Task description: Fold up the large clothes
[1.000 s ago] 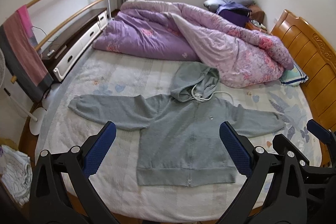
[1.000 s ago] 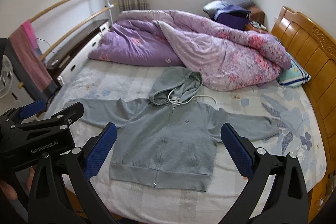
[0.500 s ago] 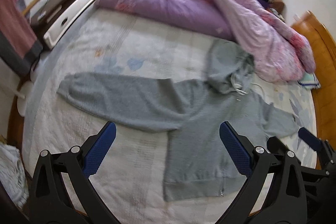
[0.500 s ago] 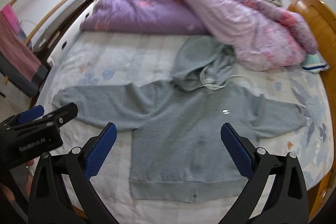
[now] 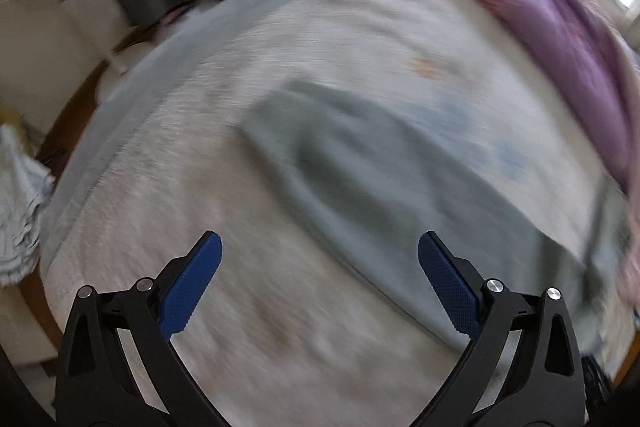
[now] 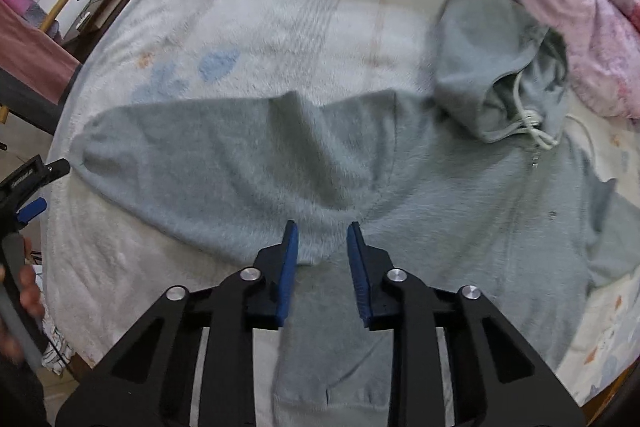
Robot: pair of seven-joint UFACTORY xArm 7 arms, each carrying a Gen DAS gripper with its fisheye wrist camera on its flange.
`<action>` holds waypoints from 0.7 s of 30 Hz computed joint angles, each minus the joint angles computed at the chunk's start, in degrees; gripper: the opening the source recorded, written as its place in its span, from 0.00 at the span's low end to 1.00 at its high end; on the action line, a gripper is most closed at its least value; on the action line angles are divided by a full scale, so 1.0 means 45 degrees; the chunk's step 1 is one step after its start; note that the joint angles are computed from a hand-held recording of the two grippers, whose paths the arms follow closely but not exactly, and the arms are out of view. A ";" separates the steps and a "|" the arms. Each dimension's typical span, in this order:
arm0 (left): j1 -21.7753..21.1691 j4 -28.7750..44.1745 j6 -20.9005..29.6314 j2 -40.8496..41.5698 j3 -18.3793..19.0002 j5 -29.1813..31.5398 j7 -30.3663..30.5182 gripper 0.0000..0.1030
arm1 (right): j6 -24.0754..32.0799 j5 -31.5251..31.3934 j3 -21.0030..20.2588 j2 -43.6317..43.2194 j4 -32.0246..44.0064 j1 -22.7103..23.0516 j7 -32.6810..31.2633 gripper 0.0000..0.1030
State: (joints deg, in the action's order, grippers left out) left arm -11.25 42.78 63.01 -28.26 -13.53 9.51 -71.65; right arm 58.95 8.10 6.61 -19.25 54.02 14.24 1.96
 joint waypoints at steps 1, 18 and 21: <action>0.0173 -0.0335 -0.0203 0.0053 0.0185 0.0084 0.0010 0.95 | -0.0184 0.0043 -0.0027 0.0154 -0.0089 0.0002 -0.0068 0.22; 0.0918 -0.0589 0.0505 -0.1362 -0.0294 0.1965 -0.0343 0.13 | -0.1053 0.2564 -0.0677 0.1547 -0.1288 -0.0128 -0.1421 0.00; 0.0723 0.0456 0.1582 -0.1751 -0.1013 0.2168 -0.0306 0.13 | -0.0904 0.2702 -0.0659 0.2292 -0.1343 -0.0232 -0.1829 0.00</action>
